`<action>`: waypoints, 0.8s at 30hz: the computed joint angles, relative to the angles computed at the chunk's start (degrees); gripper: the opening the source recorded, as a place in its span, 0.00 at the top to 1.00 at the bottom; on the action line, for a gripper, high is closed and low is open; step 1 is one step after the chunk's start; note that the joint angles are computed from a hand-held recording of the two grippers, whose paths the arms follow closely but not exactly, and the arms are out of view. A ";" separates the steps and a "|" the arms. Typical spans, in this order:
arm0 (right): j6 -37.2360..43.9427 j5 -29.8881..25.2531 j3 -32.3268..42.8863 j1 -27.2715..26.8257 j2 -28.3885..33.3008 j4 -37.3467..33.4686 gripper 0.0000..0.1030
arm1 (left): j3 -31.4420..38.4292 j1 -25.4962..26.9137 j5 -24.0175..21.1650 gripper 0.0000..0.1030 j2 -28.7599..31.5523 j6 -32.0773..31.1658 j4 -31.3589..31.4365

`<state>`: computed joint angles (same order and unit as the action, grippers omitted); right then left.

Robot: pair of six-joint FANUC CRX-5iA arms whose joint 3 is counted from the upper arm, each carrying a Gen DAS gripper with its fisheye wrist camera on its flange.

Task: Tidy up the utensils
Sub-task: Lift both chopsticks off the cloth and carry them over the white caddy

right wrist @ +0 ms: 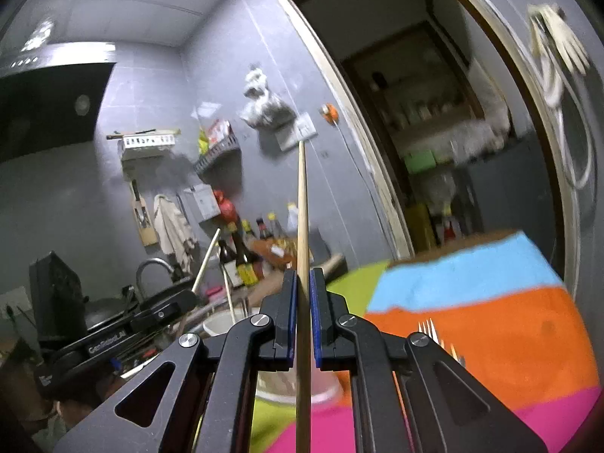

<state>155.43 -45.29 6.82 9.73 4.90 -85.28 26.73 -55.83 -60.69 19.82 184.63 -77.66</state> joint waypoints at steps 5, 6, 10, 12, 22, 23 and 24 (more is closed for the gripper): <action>5.73 1.57 3.26 1.58 2.38 -7.19 0.95 | -3.72 1.76 -0.80 0.98 -3.36 5.33 -4.90; 7.06 2.00 3.77 1.94 2.88 -8.58 0.95 | -4.15 2.34 -1.12 0.98 -3.73 6.28 -5.66; 11.55 3.52 6.02 3.56 5.45 -13.88 0.95 | -5.74 4.37 -1.74 0.98 -4.60 9.35 -8.39; 14.55 5.42 6.20 4.36 6.12 -16.23 0.95 | -6.22 4.81 -2.40 0.98 -4.51 11.05 -9.80; 33.48 13.52 4.55 7.17 9.12 -29.68 0.95 | -5.54 6.36 -7.28 0.98 -1.41 15.79 -12.91; 35.31 13.17 4.28 7.11 9.45 -31.19 0.95 | -5.37 6.42 -7.82 0.98 -1.01 15.91 -12.96; 37.23 12.31 3.82 6.84 9.79 -32.94 0.95 | -5.12 6.35 -8.57 0.98 -0.51 16.01 -13.09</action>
<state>192.65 -32.97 10.64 16.57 14.69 -118.22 21.62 -49.48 -69.25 19.31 200.64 -90.75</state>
